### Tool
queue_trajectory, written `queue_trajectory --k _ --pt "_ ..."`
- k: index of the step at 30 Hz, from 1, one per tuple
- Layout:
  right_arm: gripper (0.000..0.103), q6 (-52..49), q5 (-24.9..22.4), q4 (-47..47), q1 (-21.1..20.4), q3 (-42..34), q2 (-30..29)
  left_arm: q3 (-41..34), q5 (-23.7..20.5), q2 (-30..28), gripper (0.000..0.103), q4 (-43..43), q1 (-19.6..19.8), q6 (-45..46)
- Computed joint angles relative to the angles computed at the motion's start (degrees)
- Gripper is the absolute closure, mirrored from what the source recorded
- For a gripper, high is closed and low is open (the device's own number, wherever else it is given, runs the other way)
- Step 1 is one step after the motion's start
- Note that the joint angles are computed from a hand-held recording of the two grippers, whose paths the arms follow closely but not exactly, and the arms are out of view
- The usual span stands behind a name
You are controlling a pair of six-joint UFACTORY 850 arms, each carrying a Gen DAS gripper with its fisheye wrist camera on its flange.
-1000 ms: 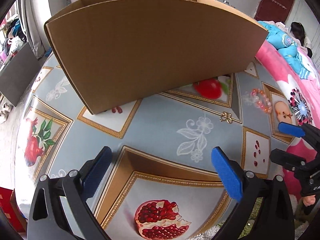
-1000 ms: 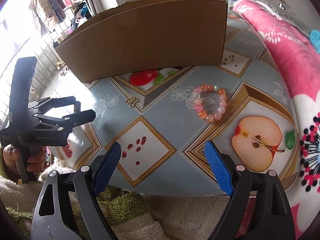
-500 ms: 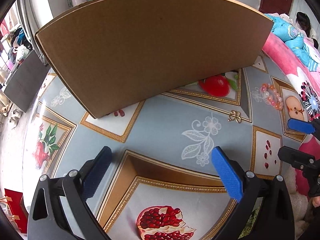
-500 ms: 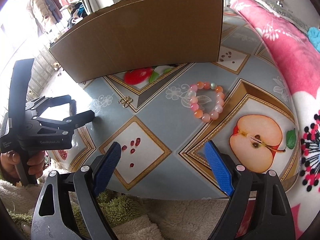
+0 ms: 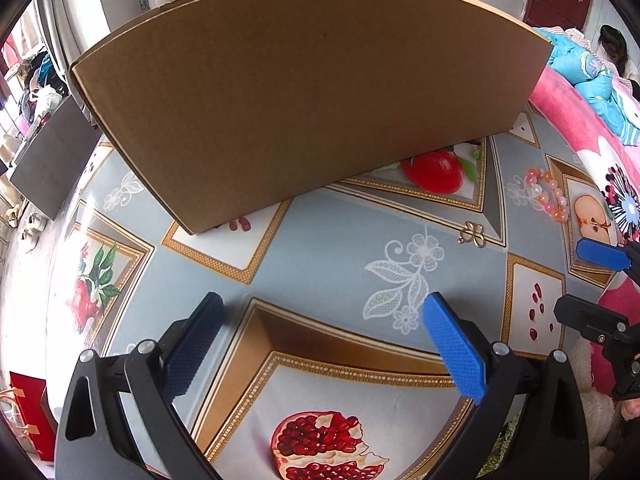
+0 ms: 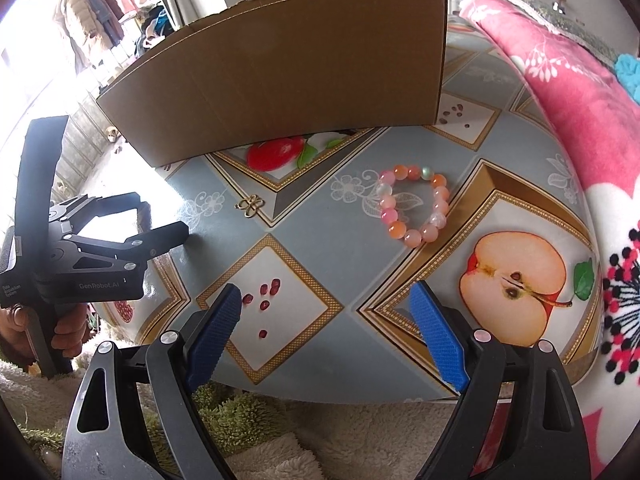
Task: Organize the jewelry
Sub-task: 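Move the open right gripper over the pink-orange bead bracelet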
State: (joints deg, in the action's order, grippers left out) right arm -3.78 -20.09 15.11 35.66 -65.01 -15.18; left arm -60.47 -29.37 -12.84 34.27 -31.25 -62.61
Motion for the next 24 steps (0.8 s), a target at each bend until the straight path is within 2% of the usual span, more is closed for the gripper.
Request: queue_trajectory --k 18,24 --pt "0.021 3.0 0.2 -3.0 0.6 -0.1 -0.2 -0.7 -1.0 -0.4 0.005 -2.0 0.1 1.2" --pt "0.021 -4.3 2.4 6.7 -1.3 1.9 1.7 -1.2 -1.6 -0.8 0.005 -2.8 0.1 1.5"
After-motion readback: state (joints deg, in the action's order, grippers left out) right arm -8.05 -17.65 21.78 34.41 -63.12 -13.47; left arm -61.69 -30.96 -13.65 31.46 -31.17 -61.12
